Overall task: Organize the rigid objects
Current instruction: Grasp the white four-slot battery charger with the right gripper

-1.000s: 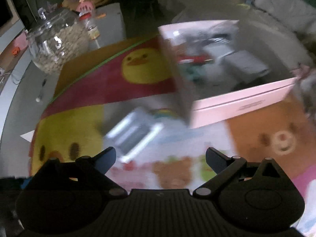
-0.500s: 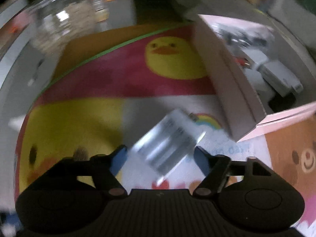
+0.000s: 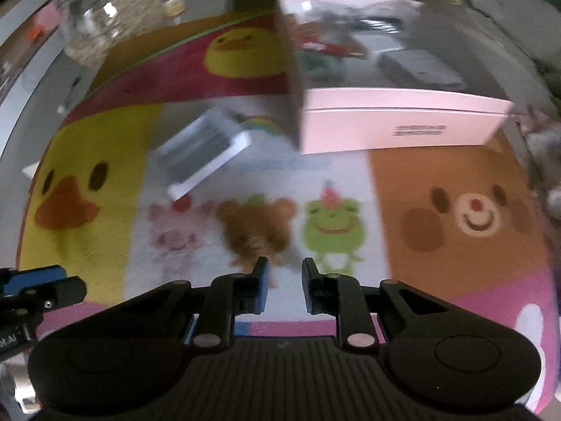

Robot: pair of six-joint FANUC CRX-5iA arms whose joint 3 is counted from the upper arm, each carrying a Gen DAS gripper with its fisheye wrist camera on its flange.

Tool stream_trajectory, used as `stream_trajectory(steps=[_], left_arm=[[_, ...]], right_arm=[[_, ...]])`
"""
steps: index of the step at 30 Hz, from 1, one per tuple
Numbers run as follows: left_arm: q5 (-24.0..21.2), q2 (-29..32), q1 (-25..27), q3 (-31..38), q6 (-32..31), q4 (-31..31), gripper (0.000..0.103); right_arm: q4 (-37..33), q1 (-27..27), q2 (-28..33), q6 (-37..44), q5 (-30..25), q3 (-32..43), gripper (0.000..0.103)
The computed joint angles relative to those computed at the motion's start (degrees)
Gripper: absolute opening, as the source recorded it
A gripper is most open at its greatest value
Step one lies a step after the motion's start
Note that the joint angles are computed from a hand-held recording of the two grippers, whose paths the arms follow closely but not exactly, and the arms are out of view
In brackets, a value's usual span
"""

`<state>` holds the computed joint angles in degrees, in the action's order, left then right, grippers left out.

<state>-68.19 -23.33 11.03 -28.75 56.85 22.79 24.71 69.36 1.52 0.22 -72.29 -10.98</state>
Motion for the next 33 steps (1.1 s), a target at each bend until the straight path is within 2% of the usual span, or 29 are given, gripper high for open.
stream_trajectory(steps=[1,2,3,6,14,16,18,20,21,22,23,25,28,33], left_arm=[[0.71,0.17,-0.75,0.50,1.02,-0.64,0.029],[1.60,0.21,-1.36,0.84,1.68,-1.20,0.029],[2.35,0.32,-1.90,1.17,2.21,-1.72,0.029],[3.61,0.67,-2.67,2.37,4.12,-3.79,0.029],[3.05,0.52,-1.28,4.07,8.89,-7.43,0.029],[2.56,0.59,-0.59,4.14,9.15,-7.38,0.029],[2.35,0.51,-0.06,4.03,9.28,-7.15,0.029],[2.31,0.45,0.33,3.77,9.45,-6.75,0.029],[2.25,0.44,0.67,3.56,9.13,-6.30,0.029],[2.20,0.39,0.93,3.34,8.78,-5.83,0.029],[2.29,0.40,1.11,3.13,8.44,-5.33,0.029],[2.41,0.26,1.02,2.77,8.35,-4.90,0.029],[2.32,0.50,-0.04,2.84,9.05,-4.88,0.029],[1.85,0.76,-3.63,3.08,9.52,-4.87,0.029]], right_arm=[[0.18,-0.68,-0.66,-1.17,1.72,-0.99,0.042],[0.91,-1.10,-1.31,-3.32,3.65,-1.99,0.062],[1.84,-1.43,-1.29,-5.09,4.74,-2.24,0.068],[2.49,-2.87,0.24,-6.75,7.51,-0.97,0.070],[-1.76,-8.09,8.48,-2.14,10.96,9.04,0.074],[-3.85,-9.59,11.63,0.68,9.20,12.98,0.075],[-2.02,-9.71,14.27,1.46,7.04,15.54,0.081],[-0.12,-9.55,16.61,4.62,4.85,17.59,0.079],[0.42,-9.47,17.52,6.81,3.56,18.49,0.075],[1.22,-9.13,18.01,8.56,2.26,18.95,0.057],[1.57,-8.87,17.35,10.80,2.73,18.19,0.049],[0.97,-8.25,15.05,13.04,4.10,15.93,0.047],[0.06,-6.24,10.57,13.95,3.09,11.80,0.047],[-2.65,-2.31,1.72,10.26,-1.25,4.81,0.047]])
